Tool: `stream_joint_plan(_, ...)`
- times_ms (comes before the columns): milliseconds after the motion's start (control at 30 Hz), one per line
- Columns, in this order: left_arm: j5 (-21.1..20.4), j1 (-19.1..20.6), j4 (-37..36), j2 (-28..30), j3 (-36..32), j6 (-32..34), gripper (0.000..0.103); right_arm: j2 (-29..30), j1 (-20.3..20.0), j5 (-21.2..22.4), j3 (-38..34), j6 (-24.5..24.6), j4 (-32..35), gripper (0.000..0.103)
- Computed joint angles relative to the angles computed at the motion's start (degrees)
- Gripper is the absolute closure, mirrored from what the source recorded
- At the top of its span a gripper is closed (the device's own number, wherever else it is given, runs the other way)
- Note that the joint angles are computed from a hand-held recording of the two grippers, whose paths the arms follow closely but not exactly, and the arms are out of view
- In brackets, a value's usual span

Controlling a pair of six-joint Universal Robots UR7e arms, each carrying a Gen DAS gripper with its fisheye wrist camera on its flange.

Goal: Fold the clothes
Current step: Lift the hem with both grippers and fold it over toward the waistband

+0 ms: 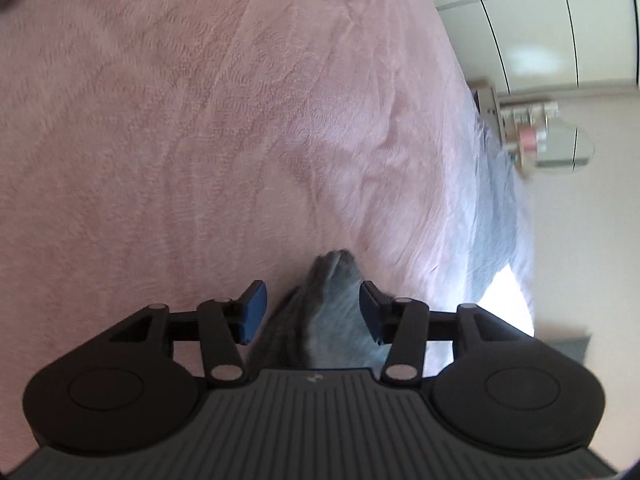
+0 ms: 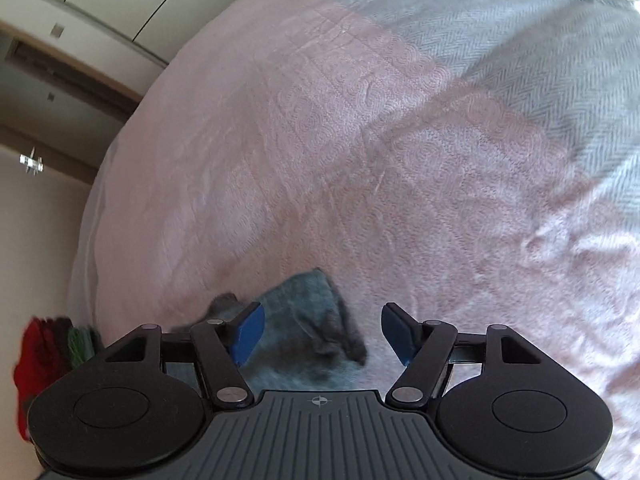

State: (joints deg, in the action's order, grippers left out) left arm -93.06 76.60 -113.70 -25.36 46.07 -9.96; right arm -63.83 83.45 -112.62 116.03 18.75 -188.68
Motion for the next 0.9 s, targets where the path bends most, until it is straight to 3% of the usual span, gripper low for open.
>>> stream_joint_plan(167,1.0,-0.7,2.2,0.7,-0.7,8.3,0.058,2.3,-0.3,-0.8,-2.1,-7.0,1.2,0.034)
stream_joint_plan(367,2.2,-1.0,0.2,3.5,-2.6,12.3,0.062,5.1,-3.4,4.9,-4.0,-8.2,-0.8,0.037)
stream_joint_plan(400,2.3,-1.0,0.3,3.9,-3.0,12.7,0.07,5.4,-3.6,5.7,-4.3,-8.6,-0.6,0.052)
stream_joint_plan(433,2.7,-1.1,0.7,4.2,-3.4,13.2,0.09,5.4,-3.7,6.8,-4.4,-9.5,-0.3,0.093)
stream_joint_plan(467,2.8,-1.1,0.0,4.0,-2.8,14.4,0.103,5.6,-3.5,6.1,-4.8,-9.7,0.7,0.097)
stream_joint_plan(700,1.6,-2.0,-9.0,0.0,4.7,23.5,0.103,4.6,-1.7,5.4,-1.3,-14.1,-9.7,0.098)
stream_joint_plan(900,3.4,-2.6,-10.5,0.7,4.4,26.3,0.103,6.4,-1.1,2.6,-4.6,-16.6,-8.1,0.098)
